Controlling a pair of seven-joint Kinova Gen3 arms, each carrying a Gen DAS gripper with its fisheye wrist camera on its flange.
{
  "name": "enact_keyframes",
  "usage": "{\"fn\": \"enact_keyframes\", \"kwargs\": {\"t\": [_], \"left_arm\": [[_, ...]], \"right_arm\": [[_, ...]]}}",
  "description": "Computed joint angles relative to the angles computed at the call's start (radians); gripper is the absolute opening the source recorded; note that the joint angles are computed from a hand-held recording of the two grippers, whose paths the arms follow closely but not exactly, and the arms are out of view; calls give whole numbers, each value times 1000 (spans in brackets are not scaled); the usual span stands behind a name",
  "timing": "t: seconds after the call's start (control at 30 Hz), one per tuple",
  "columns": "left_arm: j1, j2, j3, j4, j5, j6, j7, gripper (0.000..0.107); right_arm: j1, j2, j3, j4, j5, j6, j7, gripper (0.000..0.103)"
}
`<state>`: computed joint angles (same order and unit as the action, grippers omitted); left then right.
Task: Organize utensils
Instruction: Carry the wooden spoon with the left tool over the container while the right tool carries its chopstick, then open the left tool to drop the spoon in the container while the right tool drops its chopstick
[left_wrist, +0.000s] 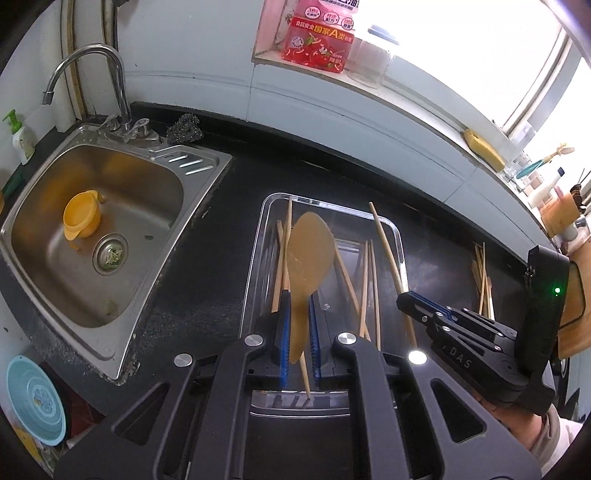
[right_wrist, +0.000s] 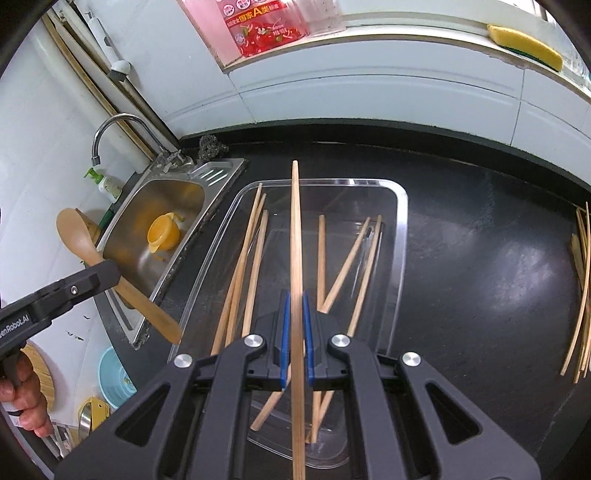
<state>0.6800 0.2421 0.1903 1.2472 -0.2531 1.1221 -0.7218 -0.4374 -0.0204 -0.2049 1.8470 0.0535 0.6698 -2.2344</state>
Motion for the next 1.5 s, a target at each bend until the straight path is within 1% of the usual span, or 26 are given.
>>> {"fn": "enact_keyframes", "kwargs": {"t": [0.23, 0.5, 1.0, 1.07, 1.1, 1.13, 1.17, 1.2, 1.23, 1.27, 1.3, 1.33, 1.37, 1.4, 1.43, 1.5], "left_arm": [[-22, -14, 5, 35, 33, -24, -19, 9], [-43, -12, 8, 55, 69, -40, -41, 9], [-73, 36, 3, 27, 139, -52, -134, 8], [-77, 45, 1, 19, 147, -51, -149, 8], [-73, 52, -4, 9, 140, -45, -148, 9], [-69, 55, -9, 5, 132, -42, -144, 9], [-68, 58, -14, -3, 129, -37, -138, 10], [-72, 66, -16, -23, 136, -16, -135, 11], [-83, 74, -19, -37, 158, -5, -140, 23], [-104, 75, -10, -39, 182, -11, -147, 53], [-110, 67, -10, -31, 190, -33, -141, 71], [-98, 48, -27, -12, 181, -70, -122, 83], [-86, 39, -36, -4, 161, -94, -107, 83], [-93, 42, -27, -12, 158, -101, -110, 84], [-101, 46, -23, -18, 171, -108, -118, 84], [-115, 57, -15, -30, 198, -120, -137, 84]], "right_arm": [[-20, 9, -14, 0, 48, 2, -71, 7], [-27, 15, -11, 6, 58, 9, -101, 7], [-36, 35, -2, 2, 86, 19, -158, 7], [-40, 38, -3, 0, 109, 21, -183, 7], [-47, 45, -6, -9, 140, 37, -206, 7], [-39, 51, -27, -16, 180, 54, -238, 8], [-14, 60, -62, -24, 206, 69, -254, 9], [-3, 70, -85, -25, 232, 77, -286, 15], [-11, 79, -91, -29, 264, 96, -327, 58], [-37, 78, -80, -27, 304, 118, -368, 98], [-77, 59, -50, -15, 345, 126, -408, 95], [-117, 40, -22, 0, 386, 124, -436, 95], [-144, 39, -13, 3, 426, 133, -464, 95], [-152, 36, -21, 4, 463, 148, -490, 95], [-142, 34, -39, 3, 484, 164, -502, 95], [-141, 26, -43, 3, 500, 184, -508, 95]]}}
